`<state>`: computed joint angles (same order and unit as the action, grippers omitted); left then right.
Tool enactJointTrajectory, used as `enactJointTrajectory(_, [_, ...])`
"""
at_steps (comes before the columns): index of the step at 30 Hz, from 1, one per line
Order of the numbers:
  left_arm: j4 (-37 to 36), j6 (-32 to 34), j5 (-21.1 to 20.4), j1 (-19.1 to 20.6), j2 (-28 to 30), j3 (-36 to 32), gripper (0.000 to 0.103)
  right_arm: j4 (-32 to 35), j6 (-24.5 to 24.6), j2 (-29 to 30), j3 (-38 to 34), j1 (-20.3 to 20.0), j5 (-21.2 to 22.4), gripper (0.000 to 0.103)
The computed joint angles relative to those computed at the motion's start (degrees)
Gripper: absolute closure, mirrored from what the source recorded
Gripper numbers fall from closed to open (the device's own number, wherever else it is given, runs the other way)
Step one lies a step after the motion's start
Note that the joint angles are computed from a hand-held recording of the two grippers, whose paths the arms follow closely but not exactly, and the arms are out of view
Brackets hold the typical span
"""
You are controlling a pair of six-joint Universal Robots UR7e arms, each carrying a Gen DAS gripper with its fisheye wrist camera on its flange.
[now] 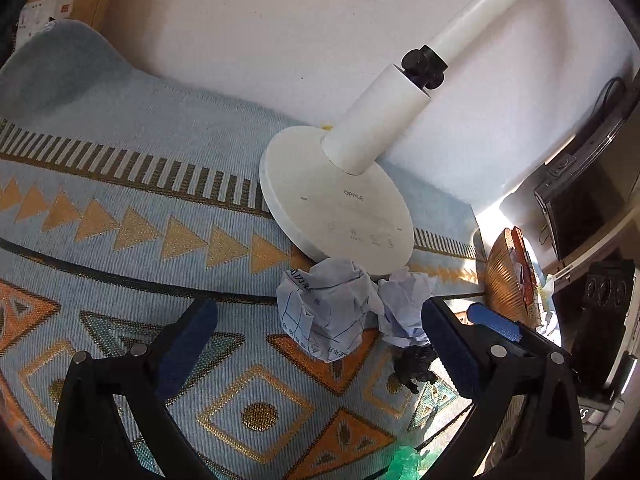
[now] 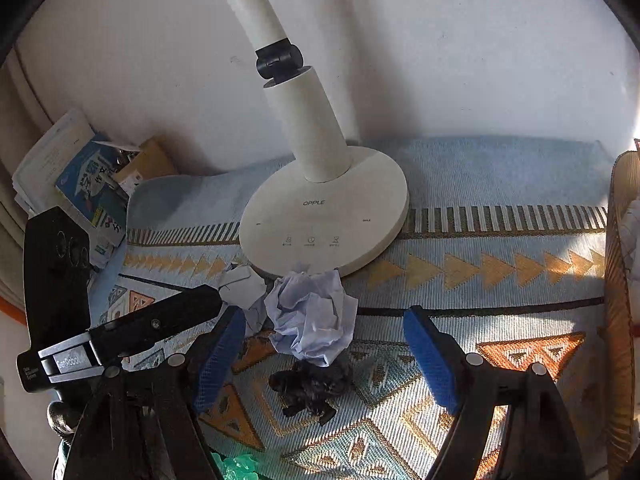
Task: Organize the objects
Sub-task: 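Grasp a crumpled paper ball with the left gripper while the right gripper grasps another, then carry both paper balls to the amber bowl and open both grippers inside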
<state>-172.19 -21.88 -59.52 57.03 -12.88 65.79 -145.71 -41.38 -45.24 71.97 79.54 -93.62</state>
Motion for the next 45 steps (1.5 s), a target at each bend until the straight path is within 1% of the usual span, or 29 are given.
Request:
enactJointTrajectory(1, [0.4, 0.3, -0.1, 0.0, 0.2, -0.5, 0.001, 0.6, 0.5, 0.4, -0.6, -0.3, 0.8, 0.023])
enactJointTrajectory(2, [0.7, 0.4, 0.8, -0.1, 0.6, -1.0, 0.003, 0.6, 1.3, 1.0, -1.2, -0.5, 0.4, 0.023])
enactJointTrajectory(3, [0.5, 0.4, 0.7, 0.0, 0.8, -1.4, 0.003, 1.3, 2.0, 1.6, -2.0, -0.2, -0.9, 0.025])
enactJointTrajectory(4, [1.1, 0.6, 1.3, -0.1, 1.0, -2.0, 0.003, 1.4, 1.4, 1.5, -1.9, -0.2, -0.5, 0.029])
enactJointTrajectory(5, [1.5, 1.2, 1.6, -0.2, 1.3, -2.5, 0.003, -0.3, 0.3, 1.2, -0.9, -0.1, -0.3, 0.037])
enactJointTrajectory(7, [2.0, 2.4, 2.5, -0.3, 1.7, -3.1, 0.003, -2.9, -0.2, 1.2, 0.0, 0.3, -1.5, 0.042])
enactJointTrajectory(8, [2.3, 2.6, 3.3, -0.5, 2.0, -3.4, 0.005, -2.5, -0.6, 1.5, -0.2, 0.4, -2.0, 0.053])
enactJointTrajectory(9, [2.8, 2.4, 3.5, -0.4, 2.2, -3.9, 0.008, -2.9, -1.4, 1.6, 0.1, 0.7, -2.6, 0.056])
enactJointTrajectory(11, [3.9, 2.5, 4.7, -0.4, 2.9, -5.2, 0.012, -6.7, -3.4, 1.0, 2.3, 0.9, -3.0, 0.06])
enactJointTrajectory(12, [3.1, 3.0, 4.3, -0.4, 2.7, -4.6, 0.017, -8.4, -4.1, 0.7, 3.3, 1.0, -3.0, 0.061])
enactJointTrajectory(13, [3.1, 3.3, 2.5, 0.0, 2.3, -4.2, 0.022, -10.2, -4.4, 0.3, 4.2, 0.9, -2.6, 0.061])
enactJointTrajectory(14, [2.9, 3.7, 2.3, 0.0, 2.3, -4.1, 0.029, -11.2, -4.2, 0.0, 4.7, 0.7, -2.0, 0.061])
enactJointTrajectory(15, [3.0, 3.6, 1.8, 0.1, 2.3, -4.1, 0.042, -11.9, -3.6, -0.2, 4.9, 0.5, -1.7, 0.061])
enactJointTrajectory(16, [4.1, 3.5, 2.2, 0.1, 2.5, -4.6, 0.05, -11.7, -2.5, -0.6, 4.8, 0.1, -1.2, 0.061])
enactJointTrajectory(17, [4.3, 3.6, 2.6, 0.0, 2.6, -4.8, 0.055, -10.5, -1.2, -0.8, 4.3, -0.4, -0.2, 0.061])
enactJointTrajectory(19, [3.8, 5.0, 2.7, -0.3, 2.9, -4.8, 0.056, -7.0, 1.9, -1.1, 2.6, -1.3, 2.2, 0.061])
enactJointTrajectory(21, [0.0, 7.3, 4.2, -1.0, 2.9, -3.5, 0.056, -3.5, 4.5, -1.4, 0.9, -2.3, 4.8, 0.061])
enactJointTrajectory(24, [-3.6, 8.3, 5.4, -1.5, 2.7, -2.2, 0.056, -3.5, 6.1, -2.4, 1.4, -3.1, 6.5, 0.061])
enactJointTrajectory(27, [-4.7, 8.3, 5.4, -1.5, 2.2, -1.0, 0.056, -7.1, 5.3, -4.2, 4.8, -3.1, 5.5, 0.061])
enactJointTrajectory(29, [-5.8, 8.4, 6.6, -1.8, 2.2, -0.4, 0.056, -9.8, 5.0, -5.6, 7.5, -3.1, 4.9, 0.061])
enactJointTrajectory(32, [-7.4, 8.1, 8.4, -2.3, 2.1, 0.3, 0.056, -11.4, 3.4, -8.6, 11.5, -3.6, 3.6, 0.06])
enactJointTrajectory(34, [-5.9, 5.8, 9.0, -2.5, 1.3, 1.3, 0.056, -11.2, 2.3, -11.6, 14.8, -4.7, 4.2, 0.06])
enactJointTrajectory(36, [-6.5, 3.4, 8.4, -3.1, -0.4, 4.9, 0.056, -10.8, 1.6, -14.9, 18.1, -6.1, 5.1, 0.06])
enactJointTrajectory(38, [-7.7, 2.1, 9.0, -4.6, -2.2, 9.9, 0.056, -12.0, 0.6, -18.2, 22.0, -7.8, 6.0, 0.06])
enactJointTrajectory(40, [-9.2, 0.7, 11.0, -6.6, -3.5, 14.6, 0.056, -14.7, -0.5, -21.2, 26.1, -9.3, 6.0, 0.06])
enactJointTrajectory(43, [-12.4, -2.4, 13.9, -9.3, -5.1, 21.0, 0.056, -21.4, -3.1, -24.5, 31.8, -10.4, 4.8, 0.06])
enactJointTrajectory(44, [-11.8, -4.3, 16.3, -10.3, -5.3, 22.3, 0.056, -23.9, -4.1, -25.3, 33.4, -10.6, 4.7, 0.059])
enactJointTrajectory(45, [-9.9, -6.8, 19.5, -11.4, -5.3, 23.0, 0.056, -26.7, -5.3, -25.9, 34.8, -10.7, 4.0, 0.059])
